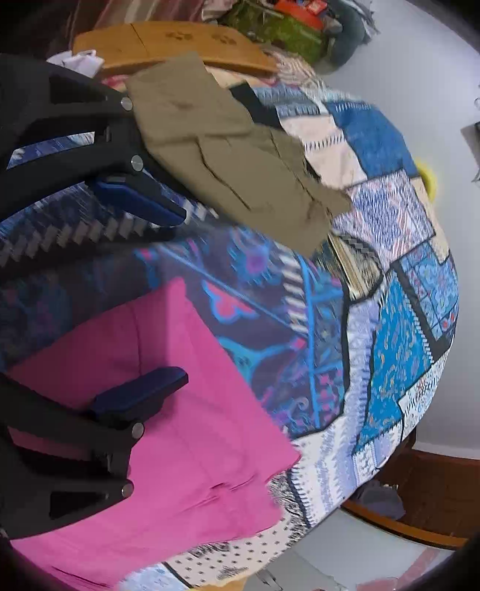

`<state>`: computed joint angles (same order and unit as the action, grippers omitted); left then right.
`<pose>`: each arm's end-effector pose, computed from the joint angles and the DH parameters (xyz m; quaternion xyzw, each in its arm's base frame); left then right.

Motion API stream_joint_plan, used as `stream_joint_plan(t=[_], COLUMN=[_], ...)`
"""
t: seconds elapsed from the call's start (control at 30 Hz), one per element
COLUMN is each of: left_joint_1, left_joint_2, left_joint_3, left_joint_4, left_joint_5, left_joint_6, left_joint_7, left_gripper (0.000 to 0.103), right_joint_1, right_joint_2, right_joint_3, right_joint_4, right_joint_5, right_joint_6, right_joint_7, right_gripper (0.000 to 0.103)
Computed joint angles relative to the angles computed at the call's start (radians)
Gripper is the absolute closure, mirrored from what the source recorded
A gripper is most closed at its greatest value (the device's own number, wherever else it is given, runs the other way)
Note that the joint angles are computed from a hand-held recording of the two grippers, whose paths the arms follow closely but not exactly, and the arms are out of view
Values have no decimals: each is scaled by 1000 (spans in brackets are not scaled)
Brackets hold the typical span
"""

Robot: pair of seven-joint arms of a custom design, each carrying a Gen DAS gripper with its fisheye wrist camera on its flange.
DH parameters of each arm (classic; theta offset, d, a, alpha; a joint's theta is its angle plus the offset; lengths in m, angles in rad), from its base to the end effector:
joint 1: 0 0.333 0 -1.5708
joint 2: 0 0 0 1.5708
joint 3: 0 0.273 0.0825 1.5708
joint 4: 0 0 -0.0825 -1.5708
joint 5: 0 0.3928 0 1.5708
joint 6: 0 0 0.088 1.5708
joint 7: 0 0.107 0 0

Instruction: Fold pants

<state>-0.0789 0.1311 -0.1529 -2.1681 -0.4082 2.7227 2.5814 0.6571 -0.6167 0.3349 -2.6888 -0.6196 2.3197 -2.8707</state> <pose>0.5755 -0.1201 0.3299 -0.3203 0.9158 -0.1981 0.1393 0.2417 0.3294 0.3978 -0.4795 0.8068 -0.2259 0.2611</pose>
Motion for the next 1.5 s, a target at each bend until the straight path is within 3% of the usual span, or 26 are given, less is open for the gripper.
stream_joint_plan(t=[0.13,0.5,0.63,0.77,0.83,0.93,1.03,1.23,1.27,1.33,1.5], left_joint_1=[36,135,149,150,156,174,192,180,176,162,123], left_joint_2=[-79,-251,-291,-312,-304,-285,-278,-332,-337,-350,-345], left_joint_3=[14,109,123,130,134,136,144,163,162,160,121], left_joint_4=[-80,-221,-256,-287,-281,-262,-232,-200,-196,-192,-182], left_joint_5=[-63,-205,-243,-279,-283,-256,-243,-371,-387,-429,-423], left_joint_6=[12,-153,-179,-140,-144,-148,-193,-309,-326,-352,-383], left_joint_7=[122,348,383,430,431,403,374,444,452,485,474], left_gripper=[24,24,24,24,24,24,25,25,27,40,60], right_joint_1=[-6,-41,-62,-77,-72,-72,-61,-78,-88,-112,-156], right_joint_2=[-5,62,114,185,206,197,170,145,148,164,267], right_joint_3=[8,29,21,4,-7,-15,-13,2,5,4,-21], right_joint_4=[8,87,109,136,139,108,99,129,137,157,240], right_joint_5=[-15,-118,-154,-160,-146,-144,-118,-149,-170,-211,-269], right_joint_6=[-7,30,92,133,143,189,165,141,149,178,239], right_joint_7=[8,32,40,34,11,25,8,-15,-12,-8,-57], right_gripper=[30,30,30,32,38,38,40,43,43,45,51])
